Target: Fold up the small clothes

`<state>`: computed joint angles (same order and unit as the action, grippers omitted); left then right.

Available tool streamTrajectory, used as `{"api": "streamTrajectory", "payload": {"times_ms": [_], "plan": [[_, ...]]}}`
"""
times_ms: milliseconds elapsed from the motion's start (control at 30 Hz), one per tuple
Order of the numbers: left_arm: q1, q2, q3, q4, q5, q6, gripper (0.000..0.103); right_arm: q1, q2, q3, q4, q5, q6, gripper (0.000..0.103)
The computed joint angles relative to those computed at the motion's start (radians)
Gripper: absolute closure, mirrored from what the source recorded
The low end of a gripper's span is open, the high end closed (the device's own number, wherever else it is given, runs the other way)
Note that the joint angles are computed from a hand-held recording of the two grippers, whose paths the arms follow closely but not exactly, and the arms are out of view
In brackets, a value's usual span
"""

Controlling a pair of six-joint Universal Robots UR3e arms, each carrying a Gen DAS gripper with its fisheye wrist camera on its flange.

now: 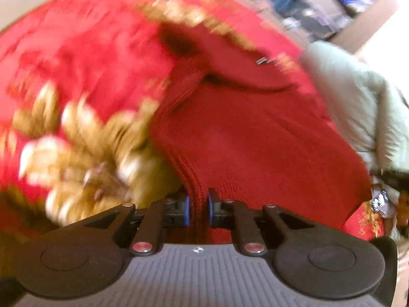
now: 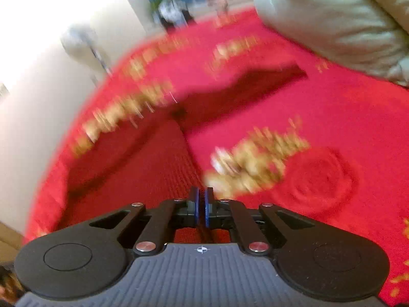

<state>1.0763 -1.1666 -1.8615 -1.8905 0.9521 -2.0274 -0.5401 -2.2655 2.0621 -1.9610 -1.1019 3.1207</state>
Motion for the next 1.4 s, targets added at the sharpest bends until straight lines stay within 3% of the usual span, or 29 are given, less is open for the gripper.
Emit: {"api": "streamTrajectory", "payload": {"times_ms": [67,167,233,267,400,433,500,600,633,667,767,833,900,967,1033,1100,1200,1267,1333,1400], "plan": [[-0.006,0.0,-0.008,0.037,0.004,-0.05,0.083,0.104,0.082,0.049,-0.098,-0.152,0.04,0.095],[-0.026,0.001,-0.01,0.034,-0.008,-0.052,0.074,0.105,0.101,0.16,-0.255,-0.153,0.028,0.086],[-0.074,0.006,-0.036,0.102,0.019,-0.082,0.074,0.112,0.158,0.204,-0.327,-0.138,0.025,0.056],[-0.094,0.019,-0.053,0.139,0.036,-0.1,0.068,0.12,0.196,0.22,-0.361,-0.136,0.021,0.055],[-0.175,0.014,-0.139,0.391,0.098,-0.251,0.067,0.202,0.334,0.268,-0.497,-0.204,0.01,0.058],[-0.174,-0.003,-0.151,0.432,0.104,-0.272,0.067,0.199,0.341,0.287,-0.512,-0.188,-0.001,0.062],[-0.195,-0.035,-0.159,0.51,0.123,-0.343,0.067,0.219,0.352,0.308,-0.559,-0.188,-0.022,0.087],[-0.233,-0.085,-0.151,0.591,0.141,-0.434,0.067,0.21,0.326,0.317,-0.559,-0.179,-0.06,0.097],[-0.249,-0.097,-0.148,0.611,0.143,-0.449,0.072,0.174,0.297,0.32,-0.528,-0.156,-0.058,0.098],[-0.265,-0.104,-0.148,0.625,0.147,-0.45,0.09,0.148,0.277,0.321,-0.509,-0.156,-0.053,0.098],[-0.357,-0.105,-0.193,0.772,0.24,-0.454,0.092,0.152,0.297,0.314,-0.512,-0.173,-0.047,0.098],[-0.369,-0.087,-0.216,0.815,0.254,-0.472,0.092,0.196,0.321,0.303,-0.557,-0.207,-0.052,0.094],[-0.352,-0.034,-0.256,0.869,0.224,-0.476,0.092,0.197,0.298,0.324,-0.639,-0.206,-0.011,0.091],[-0.329,0.032,-0.309,0.944,0.169,-0.46,0.091,0.15,0.25,0.364,-0.727,-0.126,0.007,0.089],[-0.324,0.052,-0.328,0.987,0.126,-0.452,0.091,0.119,0.239,0.39,-0.803,-0.039,0.016,0.077],[-0.347,0.01,-0.298,0.961,0.122,-0.475,0.091,0.155,0.304,0.378,-0.883,-0.027,0.03,0.07],[-0.424,-0.103,-0.219,0.909,0.216,-0.547,0.09,0.253,0.449,0.311,-0.93,-0.09,0.036,0.07],[-0.474,-0.157,-0.202,0.928,0.295,-0.58,0.09,0.338,0.561,0.216,-0.872,-0.184,0.047,0.07],[-0.493,-0.15,-0.203,0.959,0.297,-0.599,0.088,0.408,0.661,0.117,-0.773,-0.301,0.065,0.07],[-0.508,-0.125,-0.235,1.039,0.291,-0.606,0.08,0.423,0.683,0.098,-0.795,-0.315,0.093,0.069]]}}
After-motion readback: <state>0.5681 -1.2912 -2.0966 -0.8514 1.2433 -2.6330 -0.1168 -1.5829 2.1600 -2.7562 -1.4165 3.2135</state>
